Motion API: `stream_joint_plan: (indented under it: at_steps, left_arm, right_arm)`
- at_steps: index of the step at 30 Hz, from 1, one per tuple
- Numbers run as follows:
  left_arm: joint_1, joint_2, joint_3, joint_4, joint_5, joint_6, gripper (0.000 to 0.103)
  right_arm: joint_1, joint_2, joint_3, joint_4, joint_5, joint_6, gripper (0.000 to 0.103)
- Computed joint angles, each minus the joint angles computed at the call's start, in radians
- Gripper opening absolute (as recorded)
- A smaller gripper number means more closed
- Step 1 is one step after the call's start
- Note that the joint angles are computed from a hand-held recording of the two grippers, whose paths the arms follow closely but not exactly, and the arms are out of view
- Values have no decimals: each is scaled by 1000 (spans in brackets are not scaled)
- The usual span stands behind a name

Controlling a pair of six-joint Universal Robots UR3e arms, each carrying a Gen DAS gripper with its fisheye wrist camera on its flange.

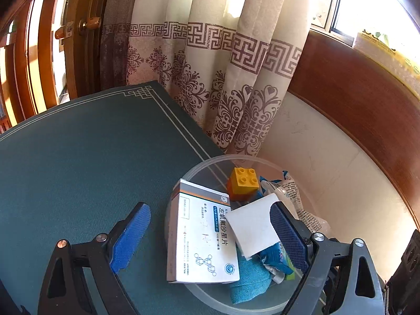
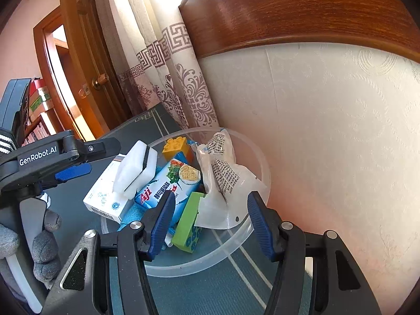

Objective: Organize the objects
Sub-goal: 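Carry the white sponge into the bowl and open the left gripper, then lift both open grippers away from the bowl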

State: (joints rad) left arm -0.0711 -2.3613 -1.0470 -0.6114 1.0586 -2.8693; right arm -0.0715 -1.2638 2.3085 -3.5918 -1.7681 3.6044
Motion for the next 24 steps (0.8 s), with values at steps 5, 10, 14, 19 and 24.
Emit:
stream_joint_plan:
  at_steps: [5,10,14,19,24]
  left_arm:
    - [-5,21,-56,90,71,20,95]
    - [-18,42,-118,101,53,96,95]
    - [-67,9,-116,143,140,120,96]
    - [-86,-49,-36,111,167,97,96]
    - [-75,-38,-28,105,152,82,98]
  right_arm:
    - [19,1,-2,-2,-8,1,59]
    - [23,-2,3,-4,-9,5,59]
    - [21,-5,10,-3,-5,6,59]
    - [19,-6,16,-8,-3,6,59]
    - [16,-9,18,-10,-1,6,59]
